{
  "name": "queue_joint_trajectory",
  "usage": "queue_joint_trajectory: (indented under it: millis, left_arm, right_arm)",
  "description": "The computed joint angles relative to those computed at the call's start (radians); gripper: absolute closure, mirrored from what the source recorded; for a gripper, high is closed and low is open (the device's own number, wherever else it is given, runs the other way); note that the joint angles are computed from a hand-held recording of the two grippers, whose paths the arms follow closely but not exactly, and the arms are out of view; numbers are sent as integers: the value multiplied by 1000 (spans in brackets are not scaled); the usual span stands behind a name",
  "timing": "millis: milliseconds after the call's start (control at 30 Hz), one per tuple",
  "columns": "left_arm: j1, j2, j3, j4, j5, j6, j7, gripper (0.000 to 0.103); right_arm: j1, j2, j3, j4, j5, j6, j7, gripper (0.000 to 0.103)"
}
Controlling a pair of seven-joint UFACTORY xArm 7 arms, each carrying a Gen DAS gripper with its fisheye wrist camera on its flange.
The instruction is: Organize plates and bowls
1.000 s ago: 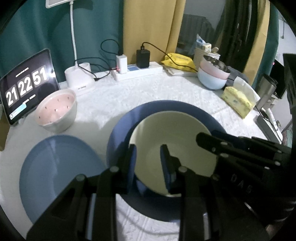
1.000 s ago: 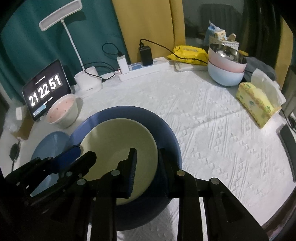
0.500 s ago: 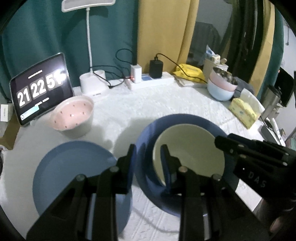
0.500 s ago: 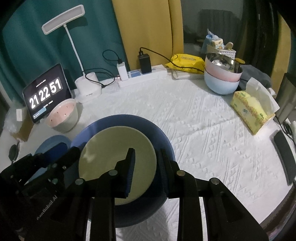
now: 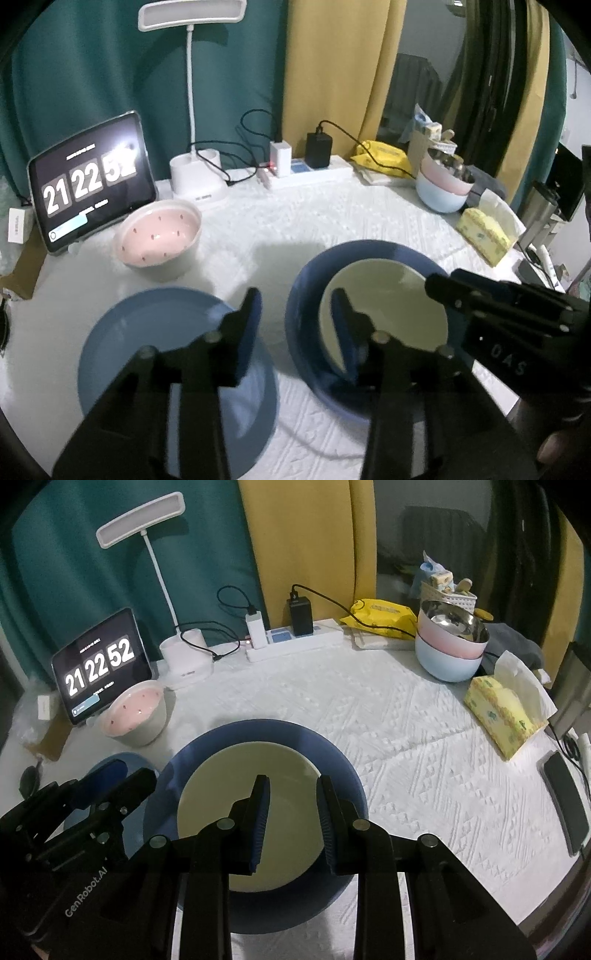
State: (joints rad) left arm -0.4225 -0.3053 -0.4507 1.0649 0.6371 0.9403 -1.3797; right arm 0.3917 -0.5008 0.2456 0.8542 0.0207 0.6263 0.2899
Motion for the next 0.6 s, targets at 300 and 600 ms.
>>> queue_joint_trajectory:
  millis: [300, 600]
  left_arm:
    - [20, -57, 13, -41, -18, -9, 19, 57]
    - [80, -150, 20, -108, -53, -9, 73, 57]
  right_arm:
    - [7, 30, 17, 41, -14, 5, 4, 75]
    - [15, 102, 49, 115, -55, 10, 33, 75]
